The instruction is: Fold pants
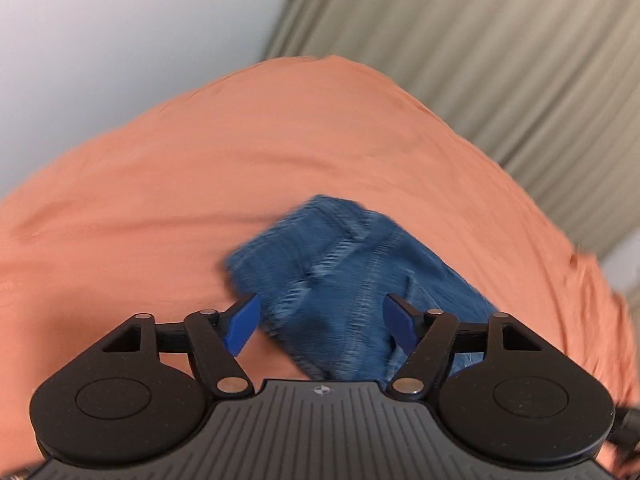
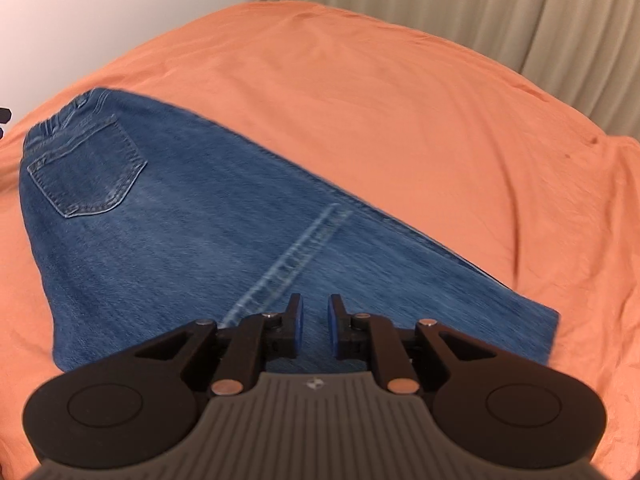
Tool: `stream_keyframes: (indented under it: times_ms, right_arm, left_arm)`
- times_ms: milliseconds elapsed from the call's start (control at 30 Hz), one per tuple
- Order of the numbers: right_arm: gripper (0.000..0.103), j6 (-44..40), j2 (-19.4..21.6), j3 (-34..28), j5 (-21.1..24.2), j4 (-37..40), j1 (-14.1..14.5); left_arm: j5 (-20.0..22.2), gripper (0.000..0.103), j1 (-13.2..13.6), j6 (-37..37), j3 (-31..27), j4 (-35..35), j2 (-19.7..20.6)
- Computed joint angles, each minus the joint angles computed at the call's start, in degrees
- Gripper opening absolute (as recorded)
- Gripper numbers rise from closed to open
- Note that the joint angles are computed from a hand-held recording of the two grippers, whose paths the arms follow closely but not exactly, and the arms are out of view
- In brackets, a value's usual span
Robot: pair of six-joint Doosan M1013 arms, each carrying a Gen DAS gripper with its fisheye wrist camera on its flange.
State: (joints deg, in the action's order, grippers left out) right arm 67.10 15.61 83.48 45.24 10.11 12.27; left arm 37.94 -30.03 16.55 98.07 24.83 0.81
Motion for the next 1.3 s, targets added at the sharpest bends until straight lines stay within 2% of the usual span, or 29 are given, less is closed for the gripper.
stream_keyframes:
  times_ms: [133, 267, 467, 533, 600, 700, 767, 800, 867, 1067, 1200, 1300]
  right_arm:
    - [0.012, 0.69, 1.59, -1.77, 2.10, -1.94, 1.13]
    - [0.012, -0.35, 3.39, -3.78, 5.14, -0.86, 1.27]
    - [0.011, -0.25, 6.23, -6.16, 10.32, -3.23, 1.98]
    - [0.010, 0.15, 6.92, -6.52, 11.69, -2.87, 1.72]
    - [0.009, 1.33, 7.47, -6.92, 12.50, -2.12, 1.33]
    - [0.009, 2.18, 8.09, -7.62, 13.95, -0.79, 0.85]
    - [0.009, 2.28, 8.18, -7.72, 14.09, -0.82, 0.85]
    - [0.009, 2.36, 8.10, -7.61, 13.96, -0.96, 0.88]
    - [0.009, 2.77, 7.92, -7.38, 13.70, -1.24, 0.97]
    - [0.010, 3.48, 5.70, -5.59, 11.41, 1.25, 0.08]
    - [0.010, 2.61, 2.74, -3.29, 9.30, 4.23, -1.46]
    - [0.011, 2.79, 0.67, -1.86, 8.18, 6.30, -2.83]
  left_arm:
    - [-7.18, 0.086, 2.49, -7.91, 4.36, -1.13, -0.52]
    - [-13.42, 0.086, 4.13, -11.20, 6.31, -2.84, 1.16]
    - [-18.19, 0.082, 5.14, -16.68, 6.70, 2.44, 3.49]
    - [-19.16, 0.075, 5.54, -18.35, 6.82, 3.85, 3.92]
    - [-20.13, 0.062, 5.89, -20.28, 6.93, 4.94, 4.34]
    - [-22.71, 0.041, 6.89, -15.33, 7.30, -1.35, 4.50]
    - [-22.27, 0.031, 6.96, -12.73, 6.84, -3.64, 4.53]
    - [-21.46, 0.024, 6.72, -12.93, 6.32, -2.47, 4.50]
    - [-19.59, 0.021, 5.87, -14.39, 5.28, 1.21, 4.03]
    - [-17.50, 0.017, 3.04, -15.80, 1.96, 8.19, 2.04]
    - [-15.02, 0.016, -0.95, -14.32, -1.99, 14.16, 1.81]
    - [-12.67, 0.016, -4.65, -10.27, -6.00, 16.86, 2.79]
